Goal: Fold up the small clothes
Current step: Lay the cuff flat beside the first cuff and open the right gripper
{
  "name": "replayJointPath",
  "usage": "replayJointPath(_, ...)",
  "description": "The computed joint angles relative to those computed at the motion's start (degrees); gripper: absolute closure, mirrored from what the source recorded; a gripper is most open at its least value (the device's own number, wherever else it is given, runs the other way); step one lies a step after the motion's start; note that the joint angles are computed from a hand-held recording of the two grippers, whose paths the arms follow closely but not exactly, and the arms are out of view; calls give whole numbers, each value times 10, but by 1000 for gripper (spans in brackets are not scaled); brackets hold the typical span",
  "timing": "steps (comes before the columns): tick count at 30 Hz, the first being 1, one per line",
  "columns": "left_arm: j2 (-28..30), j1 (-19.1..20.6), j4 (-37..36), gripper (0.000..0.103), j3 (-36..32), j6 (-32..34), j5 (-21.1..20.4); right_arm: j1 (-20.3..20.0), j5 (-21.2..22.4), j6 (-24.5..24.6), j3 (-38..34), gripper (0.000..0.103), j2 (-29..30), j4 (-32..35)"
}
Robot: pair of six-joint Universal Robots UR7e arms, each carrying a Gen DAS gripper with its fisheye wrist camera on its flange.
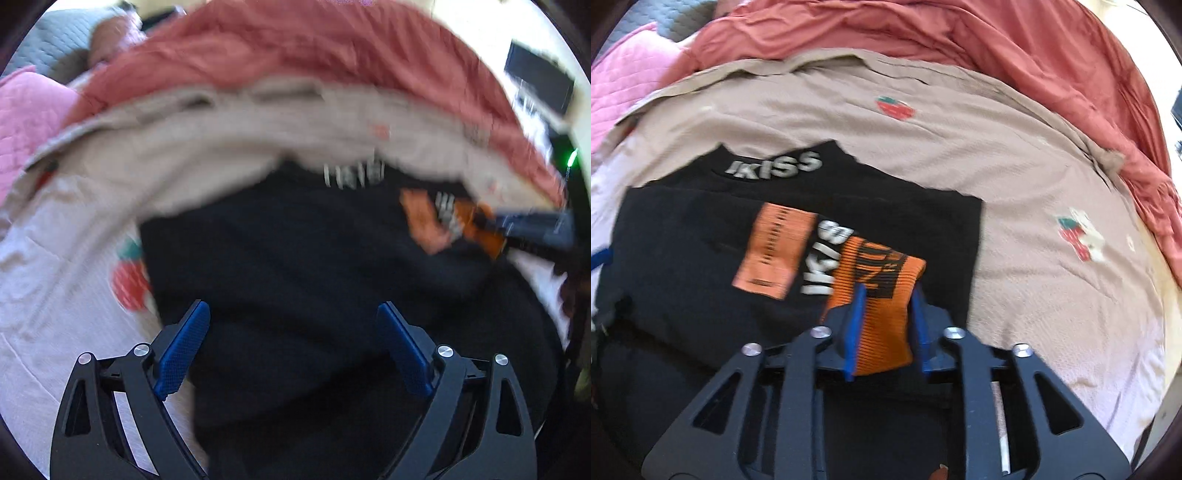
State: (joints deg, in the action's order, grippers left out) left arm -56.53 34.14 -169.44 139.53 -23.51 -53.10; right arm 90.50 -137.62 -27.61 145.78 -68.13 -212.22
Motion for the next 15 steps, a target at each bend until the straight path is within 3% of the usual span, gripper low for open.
replayJointPath(3, 5, 7, 5, 12, -1, -3, -7, -15, 23, 17, 16, 73, -22, -16)
replayJointPath(6, -8, 12, -7, 12, 3, -14, -19, -41, 89, 41, 34, 67, -67, 8)
replayJointPath(9, -18, 14, -50, 12, 15, -18, -23, -66, 142, 71, 32, 67, -95, 60)
replayJointPath(12, -16, 26, -33, 12, 9, -35, -34, -87, 164, 80, 24, 68, -94, 85)
replayJointPath(15, -6, 27, -30, 12, 4, -29, -32, -105, 189, 85, 18, 92, -93, 131)
